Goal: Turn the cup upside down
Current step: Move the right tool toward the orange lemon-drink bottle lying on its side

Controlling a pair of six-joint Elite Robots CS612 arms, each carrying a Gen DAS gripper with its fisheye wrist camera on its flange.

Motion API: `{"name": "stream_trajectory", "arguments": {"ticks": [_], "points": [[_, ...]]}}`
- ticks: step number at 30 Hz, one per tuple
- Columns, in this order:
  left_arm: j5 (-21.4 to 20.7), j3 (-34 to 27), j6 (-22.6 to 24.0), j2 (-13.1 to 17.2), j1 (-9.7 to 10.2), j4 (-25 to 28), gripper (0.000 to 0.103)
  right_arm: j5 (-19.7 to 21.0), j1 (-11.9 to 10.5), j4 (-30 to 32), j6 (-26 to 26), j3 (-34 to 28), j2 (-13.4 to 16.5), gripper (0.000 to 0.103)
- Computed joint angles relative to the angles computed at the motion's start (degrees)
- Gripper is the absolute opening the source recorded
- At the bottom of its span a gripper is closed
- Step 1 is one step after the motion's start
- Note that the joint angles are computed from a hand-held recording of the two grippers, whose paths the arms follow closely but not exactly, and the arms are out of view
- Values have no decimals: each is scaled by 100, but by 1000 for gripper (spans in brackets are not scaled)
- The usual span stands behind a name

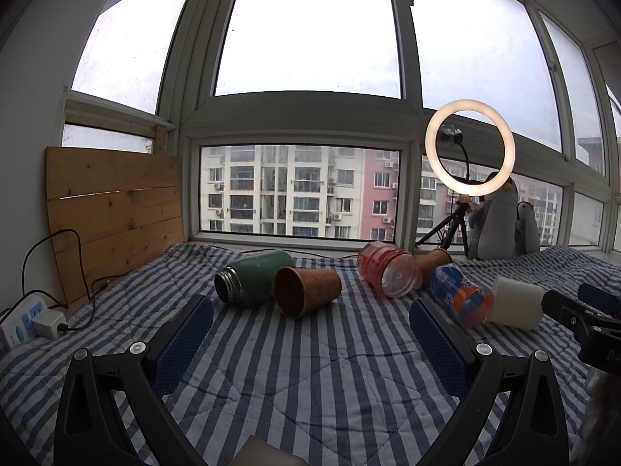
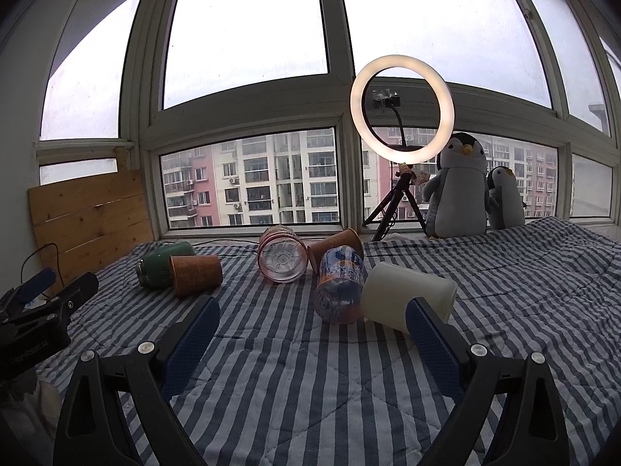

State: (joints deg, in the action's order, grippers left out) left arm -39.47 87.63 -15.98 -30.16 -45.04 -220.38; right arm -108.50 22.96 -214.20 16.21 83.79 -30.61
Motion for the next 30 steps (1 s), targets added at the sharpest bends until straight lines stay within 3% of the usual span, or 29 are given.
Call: {"name": "stream_trajectory", "arguments": {"ticks": [6,11,16,21,26,30], "points": [[-264,57,-353,-104,93,429,102,822,-229,807,457,-37,-173,95],[-612,251,-730,-338,226,708,102,1413,-377,1415,519,-218,-300,95],[-397,291,-326,-492,282,536,102,1899,-472,2339,397,-788,-255,95],[-134,136,153,-462,373,303,102,2017,-481,3272,446,-1734,81,95],[-301,52,12,-361,526,259,102,2120,-502,4290,513,-2934,623,95],[-552,30,-142,-343,603,690,102,2094,-495,5053,393,-3921,1100,95]]}}
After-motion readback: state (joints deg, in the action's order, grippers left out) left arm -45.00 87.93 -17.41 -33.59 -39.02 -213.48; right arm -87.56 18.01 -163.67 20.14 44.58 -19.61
